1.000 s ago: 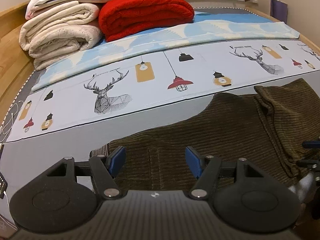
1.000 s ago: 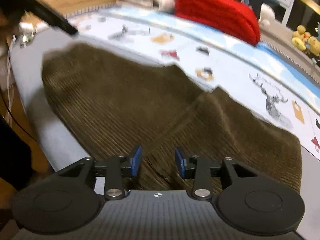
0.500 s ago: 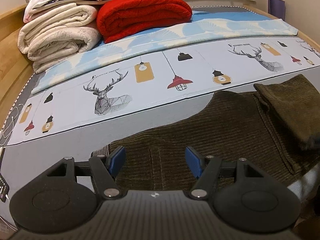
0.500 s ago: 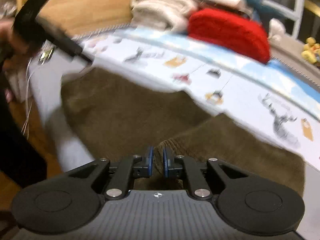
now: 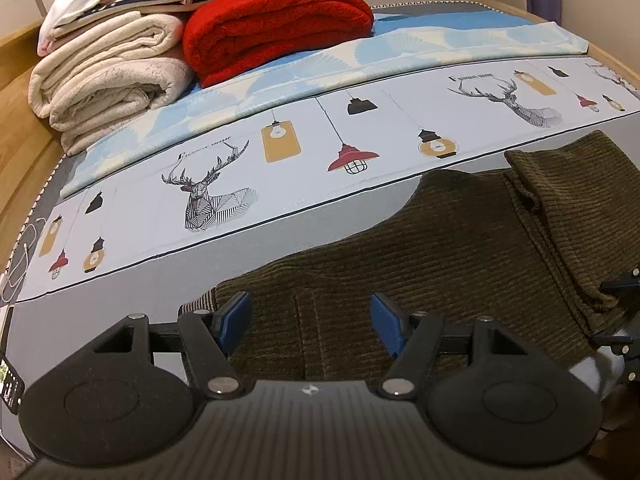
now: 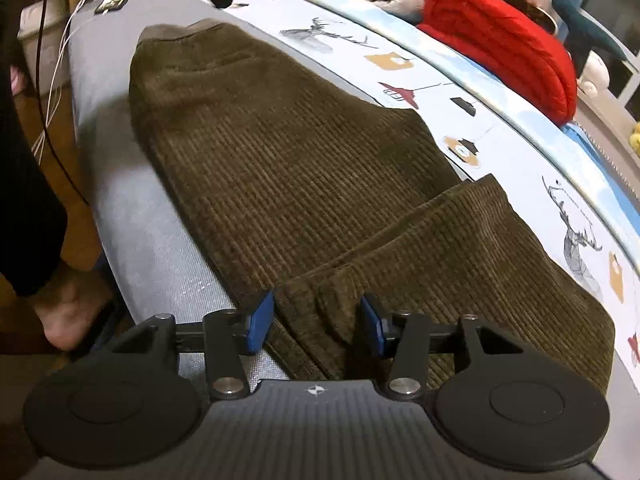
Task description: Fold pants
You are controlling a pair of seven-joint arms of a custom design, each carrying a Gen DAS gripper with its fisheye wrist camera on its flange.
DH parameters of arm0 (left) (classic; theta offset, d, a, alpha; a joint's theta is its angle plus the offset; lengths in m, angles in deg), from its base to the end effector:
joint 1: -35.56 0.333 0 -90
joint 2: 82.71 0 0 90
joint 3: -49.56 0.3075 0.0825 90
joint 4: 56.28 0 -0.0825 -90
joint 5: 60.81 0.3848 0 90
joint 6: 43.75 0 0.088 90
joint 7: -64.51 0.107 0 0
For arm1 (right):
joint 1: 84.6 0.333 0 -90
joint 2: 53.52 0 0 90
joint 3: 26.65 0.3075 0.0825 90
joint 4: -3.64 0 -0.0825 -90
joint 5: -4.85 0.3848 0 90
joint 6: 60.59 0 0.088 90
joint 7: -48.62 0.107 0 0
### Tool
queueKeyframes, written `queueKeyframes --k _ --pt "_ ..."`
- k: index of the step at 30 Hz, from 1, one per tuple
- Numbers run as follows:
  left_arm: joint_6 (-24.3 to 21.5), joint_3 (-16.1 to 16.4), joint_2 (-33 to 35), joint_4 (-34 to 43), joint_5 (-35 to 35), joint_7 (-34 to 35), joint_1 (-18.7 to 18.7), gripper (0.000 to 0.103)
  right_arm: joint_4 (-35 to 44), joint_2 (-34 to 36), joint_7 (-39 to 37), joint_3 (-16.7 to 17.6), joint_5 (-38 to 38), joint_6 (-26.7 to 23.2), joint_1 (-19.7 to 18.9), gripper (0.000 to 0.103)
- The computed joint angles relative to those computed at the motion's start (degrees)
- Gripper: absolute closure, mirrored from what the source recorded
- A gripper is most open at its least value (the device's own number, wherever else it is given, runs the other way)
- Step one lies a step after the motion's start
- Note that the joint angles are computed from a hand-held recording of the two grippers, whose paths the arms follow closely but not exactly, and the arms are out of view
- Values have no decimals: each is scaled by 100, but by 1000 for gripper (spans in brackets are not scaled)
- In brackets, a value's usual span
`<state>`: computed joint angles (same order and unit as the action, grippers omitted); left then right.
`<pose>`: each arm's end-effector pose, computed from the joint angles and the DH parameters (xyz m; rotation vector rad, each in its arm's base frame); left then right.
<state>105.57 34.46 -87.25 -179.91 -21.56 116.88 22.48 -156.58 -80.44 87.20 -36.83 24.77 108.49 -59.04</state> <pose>0.4881 -0.2795 0.4769 -1.4348 2.0411 -0.4899 0.3940 0.0874 0.3979 -2.4205 0.9290 -0.5589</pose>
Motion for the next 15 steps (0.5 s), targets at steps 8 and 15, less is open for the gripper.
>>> queueKeyframes --k 8,15 --pt "-1 4 -6 -7 -33 53 -7 32 155 -51 -40 -319 489 38 200 73" --pt "11 2 22 27 -65 66 -28 32 256 -420 -150 -1040 1420 450 772 77"
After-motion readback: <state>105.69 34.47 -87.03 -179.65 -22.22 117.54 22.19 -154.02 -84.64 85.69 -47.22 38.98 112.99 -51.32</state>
